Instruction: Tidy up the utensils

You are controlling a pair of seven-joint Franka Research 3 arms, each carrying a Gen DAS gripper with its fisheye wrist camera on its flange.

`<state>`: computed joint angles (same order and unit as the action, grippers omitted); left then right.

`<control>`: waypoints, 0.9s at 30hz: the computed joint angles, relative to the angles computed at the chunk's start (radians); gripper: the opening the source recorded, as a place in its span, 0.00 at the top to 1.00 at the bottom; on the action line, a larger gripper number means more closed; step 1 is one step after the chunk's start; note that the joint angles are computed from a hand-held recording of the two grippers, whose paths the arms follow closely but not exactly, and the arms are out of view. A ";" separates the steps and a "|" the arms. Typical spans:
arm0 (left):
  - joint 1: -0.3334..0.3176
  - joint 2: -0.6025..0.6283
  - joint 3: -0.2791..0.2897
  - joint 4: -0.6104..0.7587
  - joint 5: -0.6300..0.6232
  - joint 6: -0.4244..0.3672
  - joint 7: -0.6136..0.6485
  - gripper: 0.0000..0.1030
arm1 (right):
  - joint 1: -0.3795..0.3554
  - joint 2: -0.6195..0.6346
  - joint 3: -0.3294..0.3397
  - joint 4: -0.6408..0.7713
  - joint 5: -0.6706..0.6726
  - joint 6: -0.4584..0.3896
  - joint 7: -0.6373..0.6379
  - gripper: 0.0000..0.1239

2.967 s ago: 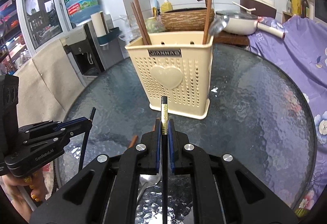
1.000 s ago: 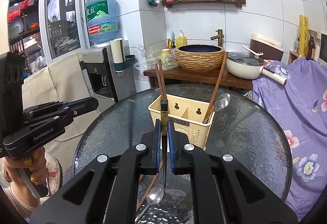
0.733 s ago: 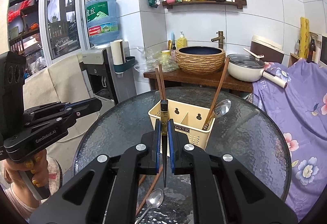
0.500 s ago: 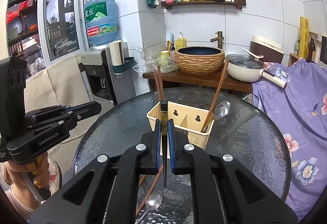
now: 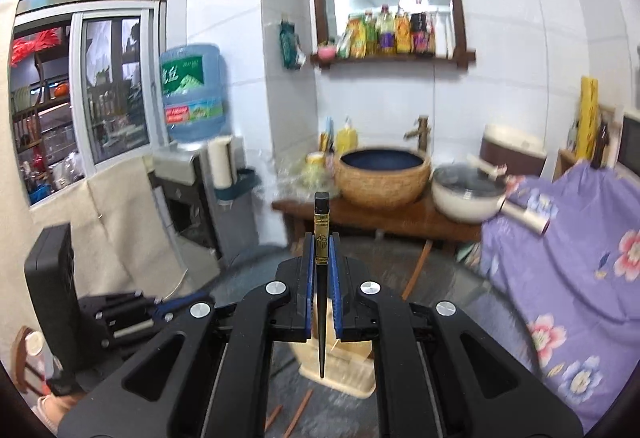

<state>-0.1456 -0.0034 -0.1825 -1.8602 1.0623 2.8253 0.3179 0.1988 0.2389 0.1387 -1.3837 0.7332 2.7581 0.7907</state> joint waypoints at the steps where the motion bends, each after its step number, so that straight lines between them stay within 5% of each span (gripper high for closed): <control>1: 0.001 0.005 0.001 0.010 -0.004 -0.006 0.007 0.97 | 0.011 0.010 -0.006 0.012 -0.022 0.024 0.014 0.94; 5: -0.002 0.019 0.005 0.031 -0.007 -0.024 0.022 0.96 | 0.047 0.089 -0.032 0.097 -0.146 0.094 0.115 0.94; 9: 0.001 0.024 0.013 0.021 -0.031 -0.011 0.024 0.70 | 0.050 0.162 -0.032 0.162 -0.220 0.119 0.183 0.94; 15: 0.005 0.020 0.018 -0.005 -0.021 -0.022 0.011 0.58 | 0.057 0.248 -0.051 0.228 -0.313 0.069 0.312 0.94; 27: 0.004 0.040 0.021 -0.038 -0.079 -0.021 0.058 0.47 | 0.040 0.271 -0.036 0.170 -0.358 0.044 0.359 0.94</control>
